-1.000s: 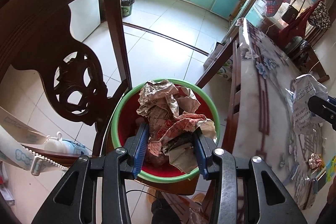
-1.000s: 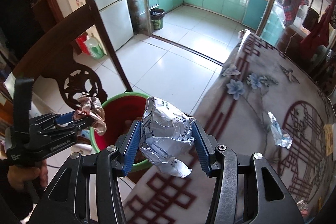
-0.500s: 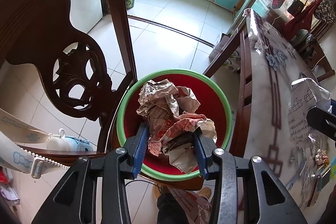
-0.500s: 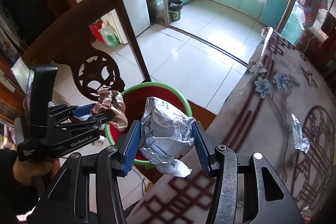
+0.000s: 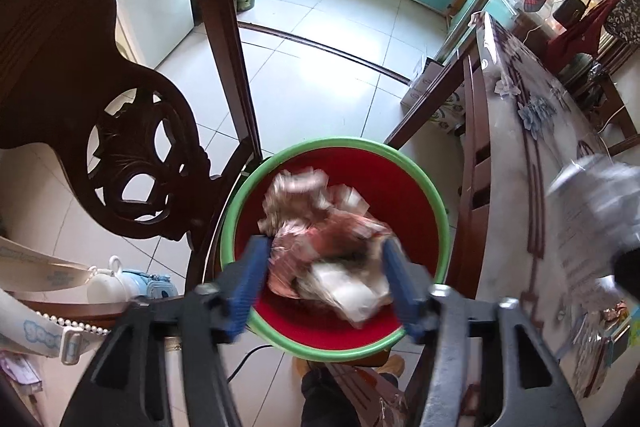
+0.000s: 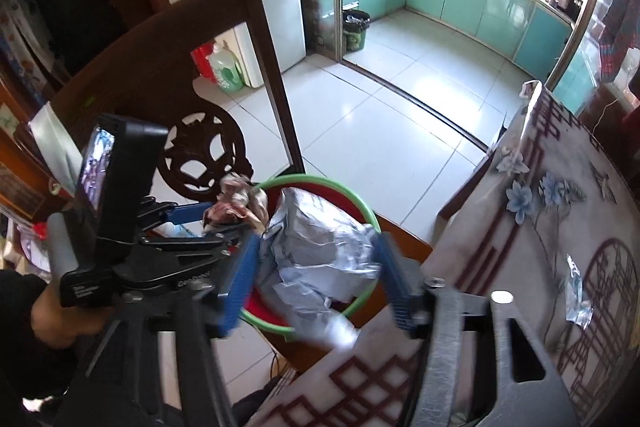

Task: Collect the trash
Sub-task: 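Carry paper wad and foil over red bucket and open both tools, then grasp clear plastic wrapper with left tool while right tool grasps pink-paper wad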

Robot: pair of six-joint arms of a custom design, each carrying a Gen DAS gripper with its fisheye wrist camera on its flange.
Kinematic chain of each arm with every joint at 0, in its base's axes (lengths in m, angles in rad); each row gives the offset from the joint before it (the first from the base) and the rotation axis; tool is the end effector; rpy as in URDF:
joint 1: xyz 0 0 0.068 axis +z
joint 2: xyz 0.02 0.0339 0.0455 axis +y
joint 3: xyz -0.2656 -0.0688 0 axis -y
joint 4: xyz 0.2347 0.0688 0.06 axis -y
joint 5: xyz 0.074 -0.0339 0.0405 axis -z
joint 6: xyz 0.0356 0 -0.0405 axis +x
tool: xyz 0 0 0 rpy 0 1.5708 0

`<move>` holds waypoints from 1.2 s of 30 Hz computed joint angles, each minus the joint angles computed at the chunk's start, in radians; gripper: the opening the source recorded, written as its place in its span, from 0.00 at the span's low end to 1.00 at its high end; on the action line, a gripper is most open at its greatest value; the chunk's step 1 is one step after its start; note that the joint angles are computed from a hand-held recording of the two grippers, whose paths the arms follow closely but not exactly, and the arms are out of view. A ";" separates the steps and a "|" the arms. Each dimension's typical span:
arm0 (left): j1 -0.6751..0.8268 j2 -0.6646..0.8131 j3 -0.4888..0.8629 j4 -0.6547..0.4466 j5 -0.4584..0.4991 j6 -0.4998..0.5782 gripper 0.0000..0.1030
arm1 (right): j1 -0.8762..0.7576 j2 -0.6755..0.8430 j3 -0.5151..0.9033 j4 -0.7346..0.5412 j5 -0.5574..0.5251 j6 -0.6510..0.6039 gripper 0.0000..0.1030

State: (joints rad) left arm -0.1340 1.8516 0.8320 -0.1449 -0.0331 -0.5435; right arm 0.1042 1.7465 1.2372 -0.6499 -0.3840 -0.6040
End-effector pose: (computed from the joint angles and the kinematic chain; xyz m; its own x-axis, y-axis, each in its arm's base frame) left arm 0.3083 -0.0404 0.0995 -0.8415 -0.4081 -0.3540 -0.3676 0.9127 -0.1784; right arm 0.3402 0.0490 0.2149 -0.6108 -0.5933 -0.5243 -0.7198 0.6920 0.0554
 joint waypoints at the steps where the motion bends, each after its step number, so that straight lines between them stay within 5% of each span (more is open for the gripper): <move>1: 0.002 -0.003 0.000 0.000 0.000 0.002 0.62 | -0.003 -0.007 -0.003 0.005 -0.003 0.005 0.82; 10: -0.045 -0.052 -0.001 -0.003 -0.039 -0.015 0.63 | -0.108 -0.049 0.010 -0.051 -0.022 -0.033 0.84; 20: -0.264 0.033 0.134 -0.027 -0.031 -0.058 0.63 | -0.532 0.026 0.026 -0.045 0.075 -0.102 0.85; 27: -0.415 0.149 0.391 -0.138 -0.074 -0.087 0.63 | -0.802 0.155 0.202 -0.013 0.117 -0.120 0.86; 36: -0.563 0.335 0.811 -0.382 -0.152 -0.163 0.63 | -0.981 0.546 0.730 -0.124 0.176 -0.117 0.86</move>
State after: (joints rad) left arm -0.6970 2.1867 1.6432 -0.5268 -0.1851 -0.7068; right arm -0.8773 2.2920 1.9667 -0.7735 -0.2081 -0.7211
